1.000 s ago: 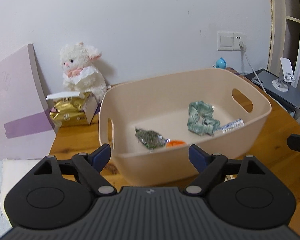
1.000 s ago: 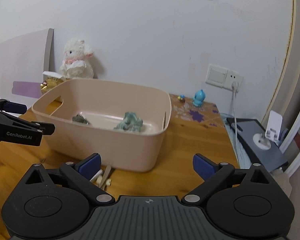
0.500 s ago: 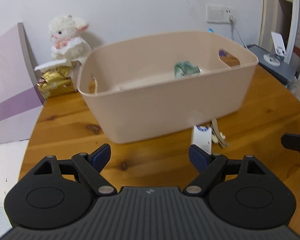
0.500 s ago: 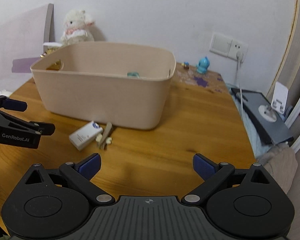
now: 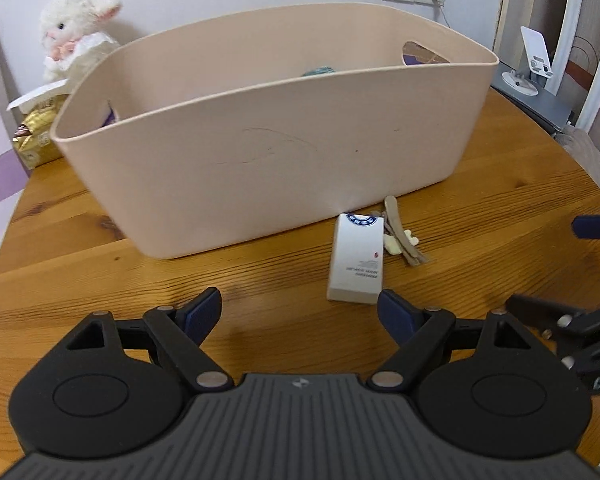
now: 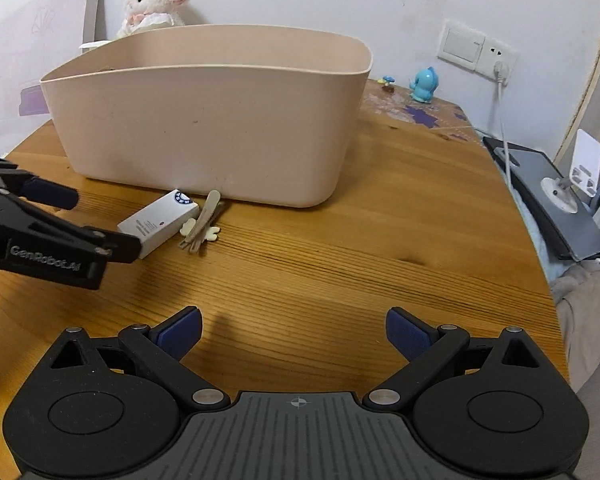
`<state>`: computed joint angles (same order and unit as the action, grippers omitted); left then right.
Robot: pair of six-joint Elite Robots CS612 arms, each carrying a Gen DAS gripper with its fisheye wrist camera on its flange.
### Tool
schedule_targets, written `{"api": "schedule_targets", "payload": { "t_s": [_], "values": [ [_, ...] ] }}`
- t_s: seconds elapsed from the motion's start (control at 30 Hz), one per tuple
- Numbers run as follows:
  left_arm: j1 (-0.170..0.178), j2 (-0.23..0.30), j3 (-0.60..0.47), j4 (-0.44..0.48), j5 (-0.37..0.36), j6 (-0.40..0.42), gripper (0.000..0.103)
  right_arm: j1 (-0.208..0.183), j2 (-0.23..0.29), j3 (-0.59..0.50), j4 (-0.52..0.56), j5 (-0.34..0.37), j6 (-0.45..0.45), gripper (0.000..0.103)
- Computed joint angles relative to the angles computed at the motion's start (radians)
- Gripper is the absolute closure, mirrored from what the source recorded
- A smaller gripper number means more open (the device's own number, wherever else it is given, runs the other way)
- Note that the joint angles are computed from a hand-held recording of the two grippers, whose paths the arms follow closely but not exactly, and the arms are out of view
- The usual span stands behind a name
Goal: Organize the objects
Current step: 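Grasp the wooden hair clip with the right gripper while the left grasps the white medicine box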
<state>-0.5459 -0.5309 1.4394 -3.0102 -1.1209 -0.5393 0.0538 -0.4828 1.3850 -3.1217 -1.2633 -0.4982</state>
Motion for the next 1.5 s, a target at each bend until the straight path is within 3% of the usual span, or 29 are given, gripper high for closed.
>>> {"api": "schedule_targets", "payload": {
  "t_s": [0.33, 0.7, 0.87, 0.93, 1.07, 1.17, 1.5],
  "values": [
    [0.023, 0.044, -0.066, 0.003, -0.046, -0.002, 0.017, 0.016, 0.034, -0.055, 0.038, 0.013, -0.017, 0.003],
    [0.036, 0.038, -0.026, -0.096, -0.057, 0.045, 0.046, 0.043, 0.064, -0.103, 0.040, 0.047, -0.019, 0.003],
    [0.041, 0.039, -0.021, -0.119, -0.085, 0.095, 0.048, 0.050, 0.074, -0.114, 0.020, 0.054, -0.014, 0.006],
    [0.048, 0.039, -0.020, -0.127, -0.108, 0.098, 0.045, 0.050, 0.075, -0.115, 0.018, 0.064, -0.015, 0.010],
    [0.060, 0.040, -0.029, -0.103, -0.122, 0.051, 0.018, 0.049, 0.074, -0.117, 0.013, 0.052, -0.015, 0.015],
    [0.062, 0.042, -0.034, -0.101, -0.133, 0.015, 0.009, 0.045, 0.075, -0.121, 0.015, 0.042, -0.007, 0.015],
    [0.042, 0.053, -0.086, 0.013, -0.036, -0.125, 0.005, 0.048, 0.086, -0.126, -0.029, 0.026, 0.021, 0.020]
  ]
}}
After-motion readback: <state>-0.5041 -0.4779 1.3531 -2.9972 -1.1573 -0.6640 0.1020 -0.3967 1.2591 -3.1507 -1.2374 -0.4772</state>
